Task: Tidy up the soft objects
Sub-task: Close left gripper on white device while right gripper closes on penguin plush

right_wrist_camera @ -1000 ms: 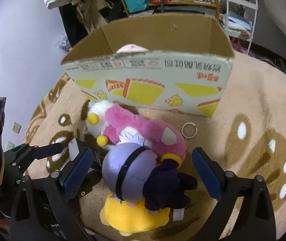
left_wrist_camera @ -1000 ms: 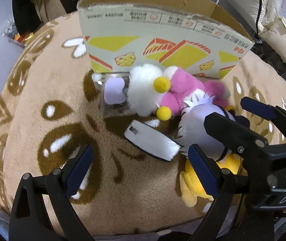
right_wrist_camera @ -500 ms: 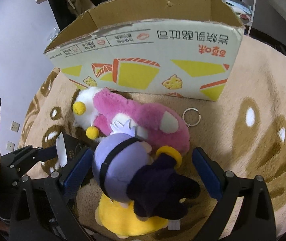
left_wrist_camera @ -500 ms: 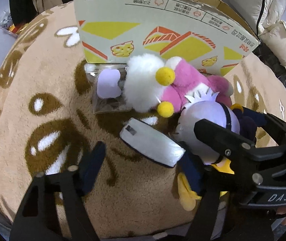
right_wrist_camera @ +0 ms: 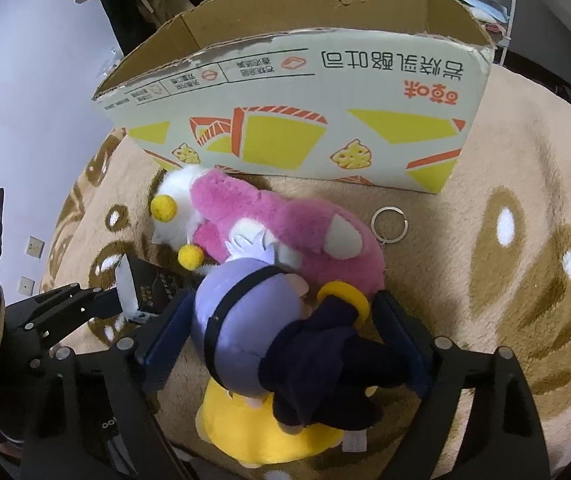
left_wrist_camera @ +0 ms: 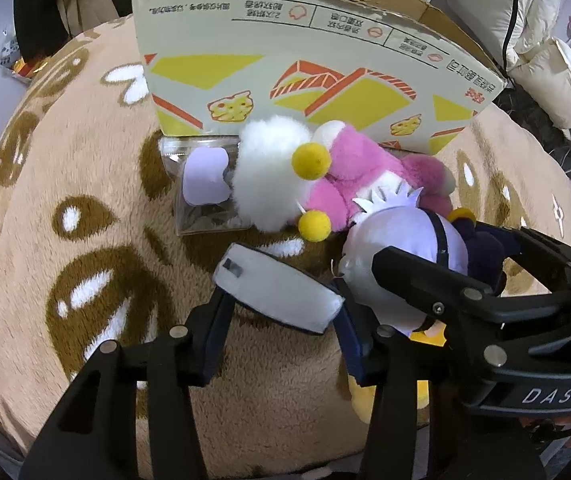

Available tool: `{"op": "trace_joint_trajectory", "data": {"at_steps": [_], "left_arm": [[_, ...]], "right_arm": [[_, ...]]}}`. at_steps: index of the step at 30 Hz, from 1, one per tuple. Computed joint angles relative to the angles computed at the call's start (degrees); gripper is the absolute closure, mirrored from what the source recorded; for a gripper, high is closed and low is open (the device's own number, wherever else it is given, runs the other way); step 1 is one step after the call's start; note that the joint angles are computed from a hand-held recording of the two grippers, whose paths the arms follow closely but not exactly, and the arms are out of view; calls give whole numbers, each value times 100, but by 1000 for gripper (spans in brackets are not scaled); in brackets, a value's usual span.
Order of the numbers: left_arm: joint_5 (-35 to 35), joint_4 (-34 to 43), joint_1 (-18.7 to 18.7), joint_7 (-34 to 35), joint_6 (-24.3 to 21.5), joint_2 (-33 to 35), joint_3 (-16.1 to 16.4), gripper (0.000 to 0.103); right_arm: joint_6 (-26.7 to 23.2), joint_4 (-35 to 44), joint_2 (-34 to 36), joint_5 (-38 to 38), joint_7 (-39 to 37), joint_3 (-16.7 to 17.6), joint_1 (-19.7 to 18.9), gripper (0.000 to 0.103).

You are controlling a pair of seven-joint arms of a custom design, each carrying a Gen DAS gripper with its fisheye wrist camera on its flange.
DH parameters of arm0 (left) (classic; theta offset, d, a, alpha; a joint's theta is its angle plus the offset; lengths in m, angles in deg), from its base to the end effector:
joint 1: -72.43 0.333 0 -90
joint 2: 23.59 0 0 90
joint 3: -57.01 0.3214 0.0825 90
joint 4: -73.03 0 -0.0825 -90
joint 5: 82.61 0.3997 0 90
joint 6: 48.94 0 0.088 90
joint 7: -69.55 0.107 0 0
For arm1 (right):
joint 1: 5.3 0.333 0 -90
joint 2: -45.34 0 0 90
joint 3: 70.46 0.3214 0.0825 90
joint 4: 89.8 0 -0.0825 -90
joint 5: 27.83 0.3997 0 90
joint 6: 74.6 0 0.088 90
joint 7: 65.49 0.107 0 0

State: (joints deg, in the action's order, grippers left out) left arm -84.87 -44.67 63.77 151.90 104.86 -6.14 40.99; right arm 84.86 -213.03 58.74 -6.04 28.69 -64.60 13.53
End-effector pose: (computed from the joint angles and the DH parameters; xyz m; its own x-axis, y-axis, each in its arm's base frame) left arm 0.5787 -0.2569 0.3234 -0.2570 -0.9542 0.1531 -0.9299 0.2010 -0.3081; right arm 0.5613 0.2380 0.3263 0.0687 -0.9512 -0.3008 -0.9490 0.0306 -0.3137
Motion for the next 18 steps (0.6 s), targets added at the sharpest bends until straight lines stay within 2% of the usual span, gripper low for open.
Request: {"op": "trace_joint_trajectory", "data": {"at_steps": [18], "left_arm": [[214, -236, 1, -218, 441, -128, 45, 58]], "right_arm": [[75, -164, -180, 236, -237, 27, -97, 11]]}}
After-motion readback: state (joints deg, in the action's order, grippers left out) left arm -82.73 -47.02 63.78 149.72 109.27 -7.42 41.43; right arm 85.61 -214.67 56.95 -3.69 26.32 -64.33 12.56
